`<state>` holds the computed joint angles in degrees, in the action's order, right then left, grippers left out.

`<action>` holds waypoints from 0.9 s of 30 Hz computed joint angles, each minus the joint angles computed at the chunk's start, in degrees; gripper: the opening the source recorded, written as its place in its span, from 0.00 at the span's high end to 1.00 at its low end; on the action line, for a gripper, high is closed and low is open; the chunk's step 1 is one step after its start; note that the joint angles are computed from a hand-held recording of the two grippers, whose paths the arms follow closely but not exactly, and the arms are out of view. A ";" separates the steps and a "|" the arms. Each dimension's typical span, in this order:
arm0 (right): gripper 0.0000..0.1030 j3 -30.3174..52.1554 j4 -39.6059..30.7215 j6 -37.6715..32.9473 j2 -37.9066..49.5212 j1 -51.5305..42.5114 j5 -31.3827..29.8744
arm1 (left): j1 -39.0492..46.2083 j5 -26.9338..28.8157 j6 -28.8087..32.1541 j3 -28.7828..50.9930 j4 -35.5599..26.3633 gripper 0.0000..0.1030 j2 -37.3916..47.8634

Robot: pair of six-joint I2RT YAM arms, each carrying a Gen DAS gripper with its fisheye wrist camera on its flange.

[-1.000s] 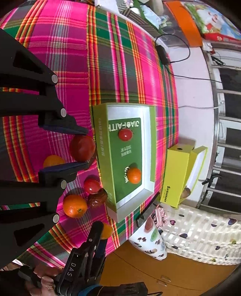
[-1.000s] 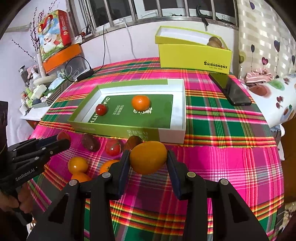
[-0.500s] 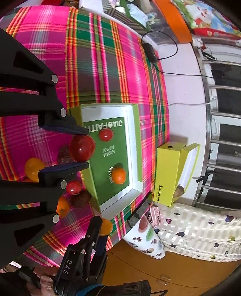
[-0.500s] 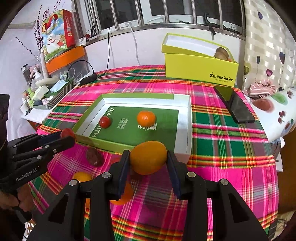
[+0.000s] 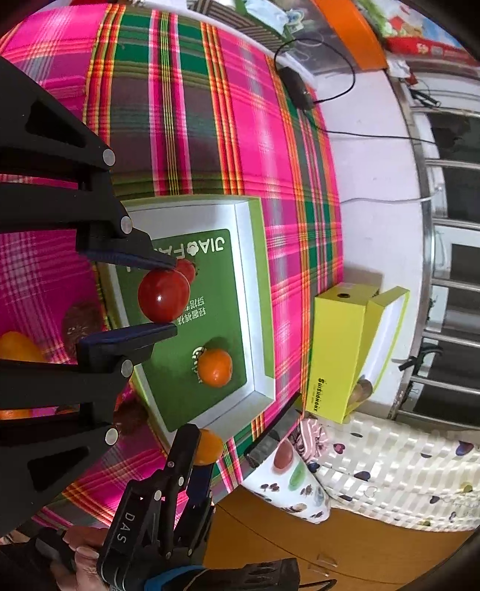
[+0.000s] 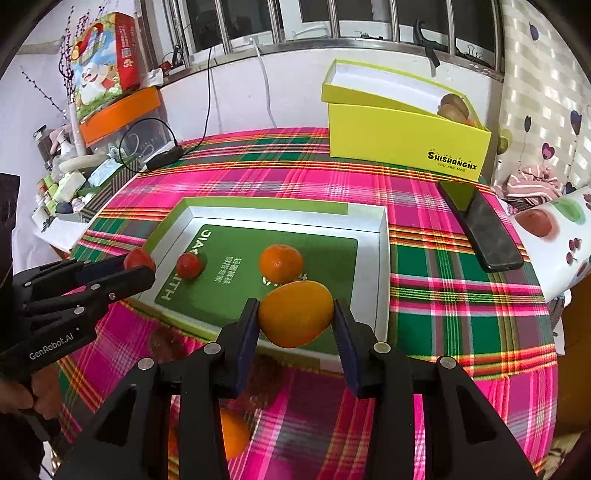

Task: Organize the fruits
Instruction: 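Carry the tomato with the left tool while the right tool carries the yellow orange into the tray, then set the tomato by the first tomato while the right tool sets the orange by the tangerine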

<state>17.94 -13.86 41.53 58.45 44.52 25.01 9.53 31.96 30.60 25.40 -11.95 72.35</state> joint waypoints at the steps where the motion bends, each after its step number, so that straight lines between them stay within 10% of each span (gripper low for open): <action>1: 0.60 -0.09 1.11 -0.78 0.79 -1.18 -0.98 | -0.41 -0.30 -0.33 0.32 0.50 0.62 1.19; 27: 0.60 3.69 15.66 -9.14 20.06 -12.09 -10.39 | -8.49 -8.74 -6.70 8.44 6.54 0.62 17.95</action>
<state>21.63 1.80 32.39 78.51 32.42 14.62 1.04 23.23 23.90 33.84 -5.41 90.29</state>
